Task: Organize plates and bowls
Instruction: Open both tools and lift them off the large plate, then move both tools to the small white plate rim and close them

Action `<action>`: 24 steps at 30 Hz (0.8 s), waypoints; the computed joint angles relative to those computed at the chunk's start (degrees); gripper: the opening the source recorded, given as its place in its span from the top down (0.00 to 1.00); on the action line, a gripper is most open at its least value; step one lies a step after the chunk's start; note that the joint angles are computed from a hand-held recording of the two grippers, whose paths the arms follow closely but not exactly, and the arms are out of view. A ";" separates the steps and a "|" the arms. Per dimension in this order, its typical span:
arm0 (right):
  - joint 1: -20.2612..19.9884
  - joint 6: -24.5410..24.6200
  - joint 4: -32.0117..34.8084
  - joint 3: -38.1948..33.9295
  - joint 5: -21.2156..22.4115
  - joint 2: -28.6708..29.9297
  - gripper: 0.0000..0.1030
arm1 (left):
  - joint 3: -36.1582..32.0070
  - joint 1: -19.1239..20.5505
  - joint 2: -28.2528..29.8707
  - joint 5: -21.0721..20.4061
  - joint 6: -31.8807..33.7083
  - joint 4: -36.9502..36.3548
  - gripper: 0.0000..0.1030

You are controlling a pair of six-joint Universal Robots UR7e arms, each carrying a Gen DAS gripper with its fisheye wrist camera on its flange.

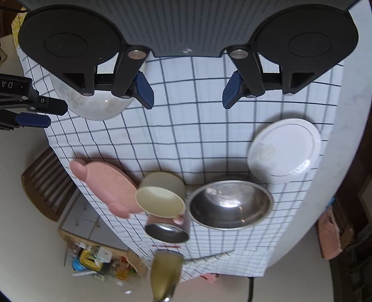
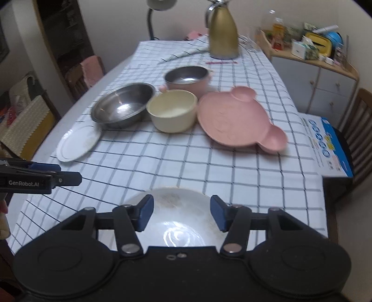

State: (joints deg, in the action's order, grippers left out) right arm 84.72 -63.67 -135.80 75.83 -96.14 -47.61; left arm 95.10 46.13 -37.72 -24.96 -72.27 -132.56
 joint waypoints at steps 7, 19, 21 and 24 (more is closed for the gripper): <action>1.71 -2.71 3.64 0.89 4.18 -0.01 0.24 | 2.57 -1.80 -3.98 4.75 -14.38 13.86 0.35; 4.74 -1.25 -3.37 8.24 7.77 -0.30 0.01 | 10.21 -2.16 -12.06 8.86 -23.47 23.34 0.26; 5.56 0.05 -5.12 9.20 7.33 0.10 0.01 | 12.24 -1.85 -13.79 9.46 -21.77 21.67 0.26; 6.53 2.00 -8.15 10.66 6.82 0.93 0.01 | 14.94 -1.29 -16.15 10.43 -19.19 19.69 0.26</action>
